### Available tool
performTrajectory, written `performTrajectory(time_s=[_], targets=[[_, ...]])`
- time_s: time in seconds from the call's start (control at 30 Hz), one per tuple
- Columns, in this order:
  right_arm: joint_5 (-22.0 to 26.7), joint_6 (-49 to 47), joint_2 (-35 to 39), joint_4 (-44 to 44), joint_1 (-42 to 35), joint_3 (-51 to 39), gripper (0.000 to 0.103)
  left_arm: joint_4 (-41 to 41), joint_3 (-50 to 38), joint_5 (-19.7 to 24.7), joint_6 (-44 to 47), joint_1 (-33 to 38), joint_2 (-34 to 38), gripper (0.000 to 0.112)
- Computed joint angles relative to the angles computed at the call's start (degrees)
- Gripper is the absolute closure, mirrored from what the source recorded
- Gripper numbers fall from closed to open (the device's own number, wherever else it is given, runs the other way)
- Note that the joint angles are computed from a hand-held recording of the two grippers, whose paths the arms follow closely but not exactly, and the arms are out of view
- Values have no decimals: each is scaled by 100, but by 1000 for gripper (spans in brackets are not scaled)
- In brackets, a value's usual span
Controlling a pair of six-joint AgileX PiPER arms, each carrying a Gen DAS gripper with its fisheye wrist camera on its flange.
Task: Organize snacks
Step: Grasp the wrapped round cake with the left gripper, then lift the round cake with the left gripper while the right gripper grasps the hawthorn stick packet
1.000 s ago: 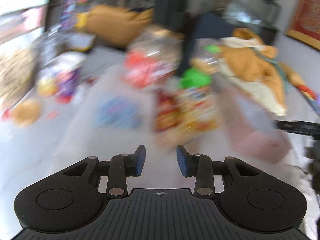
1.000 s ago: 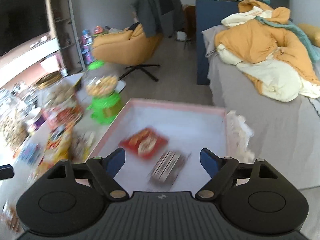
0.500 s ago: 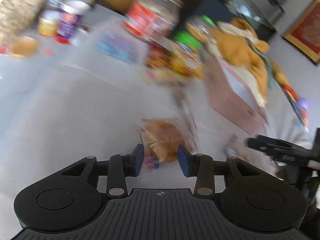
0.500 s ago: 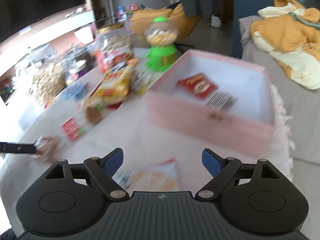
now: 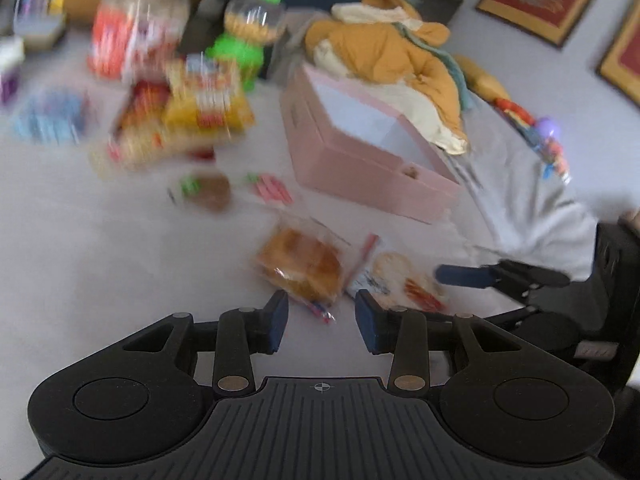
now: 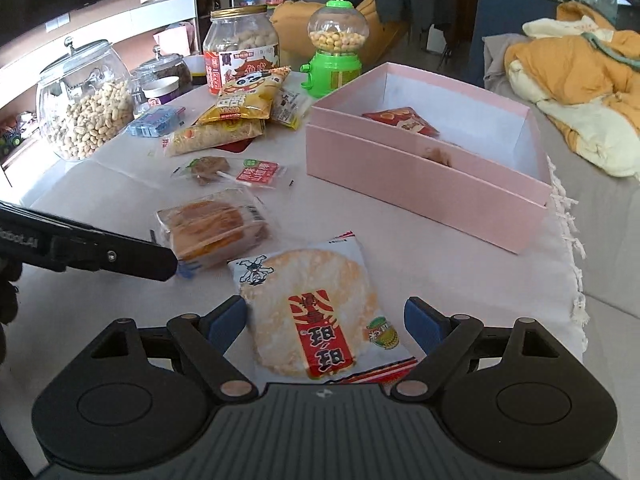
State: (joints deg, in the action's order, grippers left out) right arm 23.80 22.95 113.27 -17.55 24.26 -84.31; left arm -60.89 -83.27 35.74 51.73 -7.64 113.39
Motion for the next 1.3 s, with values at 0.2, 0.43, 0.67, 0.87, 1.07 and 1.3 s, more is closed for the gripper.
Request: performTrajectory(time_s=[0.2, 0.43, 0.67, 0.87, 1.07, 1.3], targets=[[-30, -88, 201, 62, -72, -96, 12, 1333, -191, -727, 153, -484, -159, 70], [-640, 731, 72, -568, -127, 453, 5, 3388, -934, -976, -1344, -1108, 387, 66], [-807, 999, 2, -796, -142, 621, 5, 2973, -1361, -565, -1190, -1052, 637, 57], [-835, 1336, 0, -1113, -117, 663, 4, 3217, -1581, -617, -1387, -1007, 829, 50], [-838, 1462, 1, -1228, -105, 677, 3, 3073, -2105, -217, -1490, -847, 1218, 45], [-662, 1679, 58, -1389, -62, 563, 0, 1813, -1313, -408, -252, -529, 830, 50]])
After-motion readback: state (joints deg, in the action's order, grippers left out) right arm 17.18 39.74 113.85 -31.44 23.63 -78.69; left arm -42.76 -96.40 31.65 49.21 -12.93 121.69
